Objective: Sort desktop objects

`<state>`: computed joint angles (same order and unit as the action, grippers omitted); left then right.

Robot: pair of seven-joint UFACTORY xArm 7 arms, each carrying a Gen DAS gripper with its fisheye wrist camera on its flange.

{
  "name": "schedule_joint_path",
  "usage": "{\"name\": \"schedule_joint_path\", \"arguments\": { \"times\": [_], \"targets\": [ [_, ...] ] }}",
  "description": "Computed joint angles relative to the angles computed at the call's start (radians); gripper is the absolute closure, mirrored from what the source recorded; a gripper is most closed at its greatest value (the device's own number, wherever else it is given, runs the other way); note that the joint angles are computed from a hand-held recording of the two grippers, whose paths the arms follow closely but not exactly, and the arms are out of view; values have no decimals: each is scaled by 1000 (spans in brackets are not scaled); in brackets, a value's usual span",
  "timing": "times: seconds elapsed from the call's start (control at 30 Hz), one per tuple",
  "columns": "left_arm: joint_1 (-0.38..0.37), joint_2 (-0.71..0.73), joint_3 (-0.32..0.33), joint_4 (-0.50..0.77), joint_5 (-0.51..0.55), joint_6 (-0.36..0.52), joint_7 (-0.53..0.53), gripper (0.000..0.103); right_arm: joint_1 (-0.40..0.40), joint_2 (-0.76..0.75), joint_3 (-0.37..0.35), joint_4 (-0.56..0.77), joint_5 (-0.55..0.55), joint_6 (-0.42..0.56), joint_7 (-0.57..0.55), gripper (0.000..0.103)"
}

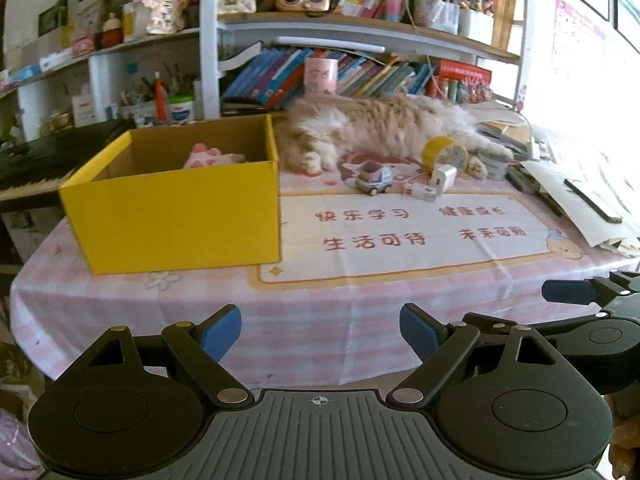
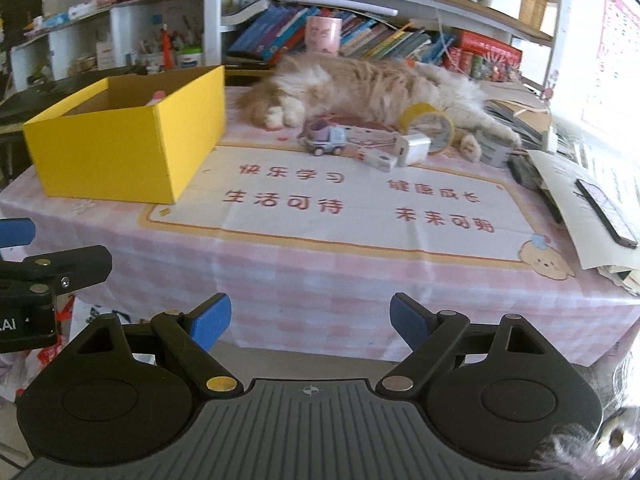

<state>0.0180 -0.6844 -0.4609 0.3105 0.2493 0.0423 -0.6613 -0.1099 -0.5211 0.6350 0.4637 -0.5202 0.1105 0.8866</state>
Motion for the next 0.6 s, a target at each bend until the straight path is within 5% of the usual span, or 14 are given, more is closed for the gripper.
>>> {"name": "schedule_joint_path", "arguments": {
  "times": [0.33, 0.6],
  "targets": [
    [62, 154, -61, 89, 18, -85, 34, 14, -49, 0, -11, 1, -26, 21, 11, 17],
    [194, 220, -189, 157, 20, -121, 49, 14, -116, 39, -10, 26, -67, 6, 46, 17]
  ]
}}
